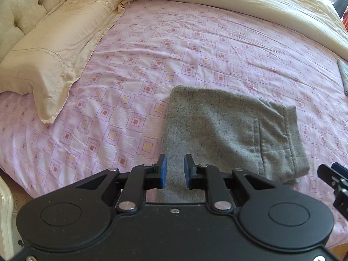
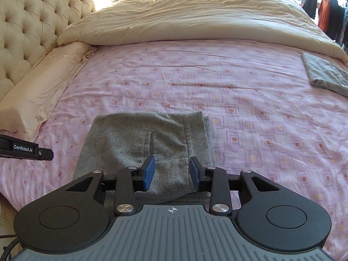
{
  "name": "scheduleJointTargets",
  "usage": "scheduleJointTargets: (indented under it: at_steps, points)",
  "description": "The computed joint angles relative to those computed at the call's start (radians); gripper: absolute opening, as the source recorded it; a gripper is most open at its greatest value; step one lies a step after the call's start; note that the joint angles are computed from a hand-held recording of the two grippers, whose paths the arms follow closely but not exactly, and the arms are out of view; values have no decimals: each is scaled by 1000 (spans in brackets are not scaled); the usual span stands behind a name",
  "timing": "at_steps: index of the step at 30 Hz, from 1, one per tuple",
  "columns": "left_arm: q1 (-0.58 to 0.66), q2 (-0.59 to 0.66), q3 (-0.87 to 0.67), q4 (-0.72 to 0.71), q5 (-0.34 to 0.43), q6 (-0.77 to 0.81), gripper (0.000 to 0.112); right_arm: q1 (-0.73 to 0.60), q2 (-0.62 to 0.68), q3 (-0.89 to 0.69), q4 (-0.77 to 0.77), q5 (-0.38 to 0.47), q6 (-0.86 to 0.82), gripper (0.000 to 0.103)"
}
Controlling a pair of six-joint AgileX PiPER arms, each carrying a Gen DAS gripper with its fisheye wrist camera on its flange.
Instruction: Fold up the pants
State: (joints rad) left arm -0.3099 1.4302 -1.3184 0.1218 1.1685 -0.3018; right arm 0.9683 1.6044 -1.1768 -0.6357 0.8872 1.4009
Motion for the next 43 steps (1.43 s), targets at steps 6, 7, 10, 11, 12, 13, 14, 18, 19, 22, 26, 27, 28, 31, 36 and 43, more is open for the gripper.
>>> scheduleJointTargets:
  at_steps: [6,7,10,11,12,13,14,18,19,22,26,27,28,31,36,43]
  points:
    - [-49,-39,20,11,11,-26,26,22,-10,-32,-24,51,-18,34]
    - [-51,-40,19,8,17,-30,26,24,-13,-34,-29,55,-15,34]
    - [-61,-49,26,13,22,-47,26,33,-21,-36,-47,71,-8,34]
    - [-66,-51,29,19,22,-52,26,34,-22,-36,-50,75,-6,34]
    - [-68,-53,32,21,21,-52,26,36,-21,-38,-52,78,-2,34]
    - [-70,-52,32,21,23,-51,26,37,-22,-38,-53,80,1,34]
    - [-72,-51,33,21,25,-52,26,37,-22,-36,-54,80,4,34]
    - [-80,-52,41,20,26,-58,26,41,-20,-31,-54,78,14,34]
    - [-81,-53,43,18,26,-56,26,41,-20,-30,-53,76,15,34]
    - [-79,-52,46,9,26,-45,26,40,-15,-32,-48,73,15,34]
    - [-76,-50,47,5,29,-37,26,39,-11,-33,-44,70,18,34]
    - [-74,-49,46,3,30,-34,26,39,-10,-34,-43,70,18,34]
    - [-71,-47,46,0,30,-31,26,39,-11,-33,-44,70,18,34]
    - [-69,-42,44,1,31,-31,26,40,-4,-38,-41,70,22,34]
    - [-67,-37,44,5,28,-32,26,36,2,-44,-36,69,23,34]
    - [-60,-29,44,7,17,-20,26,28,4,-40,-31,60,24,34]
